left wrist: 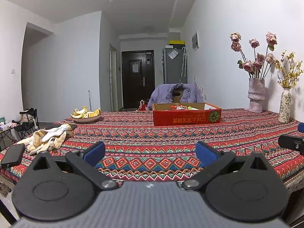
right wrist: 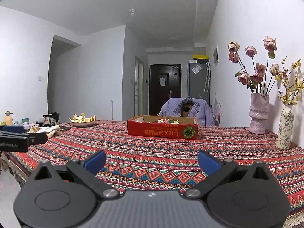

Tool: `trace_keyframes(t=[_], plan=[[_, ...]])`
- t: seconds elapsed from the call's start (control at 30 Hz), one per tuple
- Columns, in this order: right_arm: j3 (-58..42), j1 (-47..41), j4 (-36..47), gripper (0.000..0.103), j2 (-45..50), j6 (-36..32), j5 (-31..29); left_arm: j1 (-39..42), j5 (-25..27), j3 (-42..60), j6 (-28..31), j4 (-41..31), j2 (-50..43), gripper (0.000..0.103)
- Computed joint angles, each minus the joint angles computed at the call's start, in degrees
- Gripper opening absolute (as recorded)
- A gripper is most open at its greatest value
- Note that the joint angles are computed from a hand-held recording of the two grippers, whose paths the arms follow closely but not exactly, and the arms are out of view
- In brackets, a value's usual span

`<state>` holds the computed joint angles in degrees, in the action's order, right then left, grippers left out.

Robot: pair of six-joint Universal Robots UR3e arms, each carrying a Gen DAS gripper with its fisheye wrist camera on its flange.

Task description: Organize snacks

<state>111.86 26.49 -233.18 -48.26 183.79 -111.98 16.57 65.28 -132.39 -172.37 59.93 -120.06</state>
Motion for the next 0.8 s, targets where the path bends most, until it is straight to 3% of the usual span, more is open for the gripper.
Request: trace_keyframes(t=[0.8], plan=[[1.92, -1.38, -0.66, 0.103, -0.79, 1.49, 2.23, -0.75, 1.00, -0.20, 1.15, 1.20, -0.69, 0.103]])
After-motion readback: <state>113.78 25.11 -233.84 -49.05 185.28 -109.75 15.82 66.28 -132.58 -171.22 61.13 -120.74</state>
